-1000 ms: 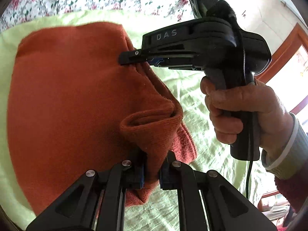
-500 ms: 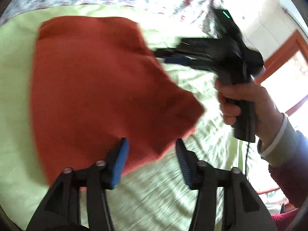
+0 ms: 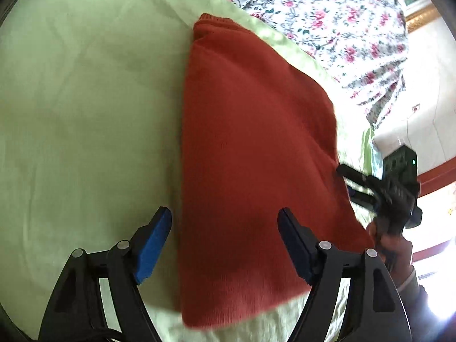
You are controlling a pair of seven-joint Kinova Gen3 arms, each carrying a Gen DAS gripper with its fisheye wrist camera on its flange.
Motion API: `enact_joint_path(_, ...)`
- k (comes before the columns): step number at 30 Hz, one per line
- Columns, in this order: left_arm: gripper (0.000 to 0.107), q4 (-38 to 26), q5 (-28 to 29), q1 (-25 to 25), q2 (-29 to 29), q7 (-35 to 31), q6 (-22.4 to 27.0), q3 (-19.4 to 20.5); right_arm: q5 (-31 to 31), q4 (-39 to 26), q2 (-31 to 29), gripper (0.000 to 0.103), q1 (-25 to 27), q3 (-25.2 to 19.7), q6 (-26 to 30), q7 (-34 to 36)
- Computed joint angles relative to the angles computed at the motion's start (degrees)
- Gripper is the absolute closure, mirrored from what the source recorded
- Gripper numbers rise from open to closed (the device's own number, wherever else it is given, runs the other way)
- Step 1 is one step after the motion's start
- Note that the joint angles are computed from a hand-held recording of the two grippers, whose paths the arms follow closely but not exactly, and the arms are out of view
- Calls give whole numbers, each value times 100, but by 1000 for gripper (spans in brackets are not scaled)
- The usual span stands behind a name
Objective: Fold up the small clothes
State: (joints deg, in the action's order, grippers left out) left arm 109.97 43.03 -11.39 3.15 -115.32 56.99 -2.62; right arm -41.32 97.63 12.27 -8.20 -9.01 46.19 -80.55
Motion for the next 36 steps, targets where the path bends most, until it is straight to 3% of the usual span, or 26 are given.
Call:
enact_joint_path(4, 31, -263, 241, 198, 578, 174, -325, 275, -231, -92, 271, 31, 112, -83, 108, 317)
enact_joint_path(7, 42, -141, 601, 212, 743, 72, -578, 425, -307, -177, 389, 32, 150, -158, 157, 572)
enact_joint_path(8, 54, -77, 699, 242, 744, 45, -685, 477, -281, -200, 417, 44, 137, -170, 172, 605)
enact_joint_path(9, 66, -62, 772, 301, 751, 45, -781, 518, -166, -255, 458, 62, 70, -154, 211, 545)
enact_joint_path(11, 83, 33, 974, 203, 643, -190, -753, 528, -146, -331, 551, 72, 66, -156, 360, 430)
enact_joint_path(12, 85, 78, 1058, 149, 558, -312, -681, 501, -271, -292, 542, 75, 143, -216, 356, 458)
enact_joint_path(18, 88, 370, 938, -180, -305, -773, -16, -36, -602, -92, 233, 80, 20, -279, 142, 440)
enact_joint_path(26, 88, 521, 362, -893, -1135, -1134, 1009, -1252, -980, -308, 413, 80, -680, -672, -208, 598)
enact_joint_path(31, 87, 577, -27, -1425, -1112, -1435, 1353, -1731, -836, -844, 961, 80, -1200, -877, -254, 401)
enact_joint_path(36, 78, 768, -172, -1916, -813, -1662, 1457, -1807, -250, -1069, 1340, 79, -1666, -836, -367, -308)
